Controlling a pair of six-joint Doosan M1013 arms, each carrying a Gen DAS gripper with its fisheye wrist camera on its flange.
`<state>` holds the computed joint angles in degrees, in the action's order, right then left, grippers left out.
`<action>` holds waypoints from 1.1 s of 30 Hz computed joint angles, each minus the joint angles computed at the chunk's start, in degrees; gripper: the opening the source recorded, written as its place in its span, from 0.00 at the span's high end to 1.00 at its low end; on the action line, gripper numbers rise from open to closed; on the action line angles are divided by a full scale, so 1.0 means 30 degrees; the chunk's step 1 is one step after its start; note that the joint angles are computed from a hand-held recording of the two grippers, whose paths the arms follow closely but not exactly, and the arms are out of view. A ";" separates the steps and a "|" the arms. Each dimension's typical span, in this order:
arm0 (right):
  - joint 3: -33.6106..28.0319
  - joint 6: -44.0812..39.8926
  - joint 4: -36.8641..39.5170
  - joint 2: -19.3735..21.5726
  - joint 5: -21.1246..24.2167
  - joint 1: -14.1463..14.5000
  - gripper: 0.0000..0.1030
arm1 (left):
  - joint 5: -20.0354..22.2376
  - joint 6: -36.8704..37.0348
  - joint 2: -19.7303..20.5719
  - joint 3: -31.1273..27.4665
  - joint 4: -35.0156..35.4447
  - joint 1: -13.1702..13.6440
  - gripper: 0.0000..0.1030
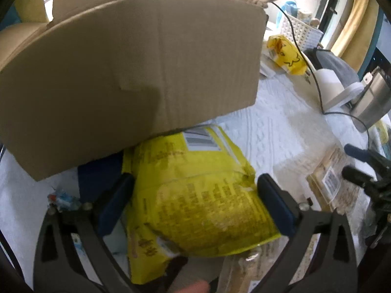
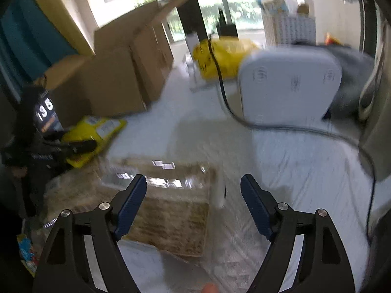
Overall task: Organize snacks
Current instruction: 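Grasp the yellow chip bag with the left gripper while the right grasps a cracker pack, then carry the yellow chip bag and cracker pack toward the box with both grippers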
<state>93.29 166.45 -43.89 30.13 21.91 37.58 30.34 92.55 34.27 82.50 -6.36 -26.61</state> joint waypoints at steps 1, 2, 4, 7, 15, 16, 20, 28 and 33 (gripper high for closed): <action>0.0160 -0.0132 0.0294 -0.0050 -0.0592 -0.0069 0.20 | 0.0154 0.0210 0.0066 -0.0089 0.0162 -0.0034 0.02; 0.0262 -0.0967 0.1332 -0.0087 -0.1246 -0.0149 0.20 | 0.0149 0.0287 0.0104 -0.0116 0.0280 -0.0067 0.02; 0.0179 -0.1040 0.1358 -0.0032 -0.1166 -0.0049 0.20 | 0.0035 0.0499 0.0071 -0.0041 0.0410 -0.0123 0.02; 0.0070 -0.0315 0.0933 0.0035 -0.0882 0.0044 0.20 | -0.0178 0.1385 -0.0013 0.0134 -0.0048 -0.0178 0.03; -0.0262 0.2577 -0.1327 0.0251 -0.0196 0.0370 0.43 | -0.1344 0.2663 -0.0503 0.0869 -0.0048 -0.0501 0.20; -0.0262 0.3134 -0.1757 0.0258 -0.0131 0.0400 0.48 | -0.1406 0.2987 -0.0542 0.0913 -0.0410 -0.0453 0.21; 0.0236 0.5752 -0.3661 -0.0005 -0.0796 0.0307 0.73 | -0.1504 0.4497 -0.0701 0.1082 -0.2358 -0.0158 0.27; -0.0297 0.6715 -0.7433 -0.0379 0.1467 0.1056 0.84 | -0.1533 0.7617 -0.1305 0.1776 -0.6206 0.0235 0.28; -0.1133 0.6073 -0.8789 -0.0378 0.3137 0.1489 0.87 | -0.1531 0.9422 -0.1820 0.2281 -0.8121 0.0420 0.28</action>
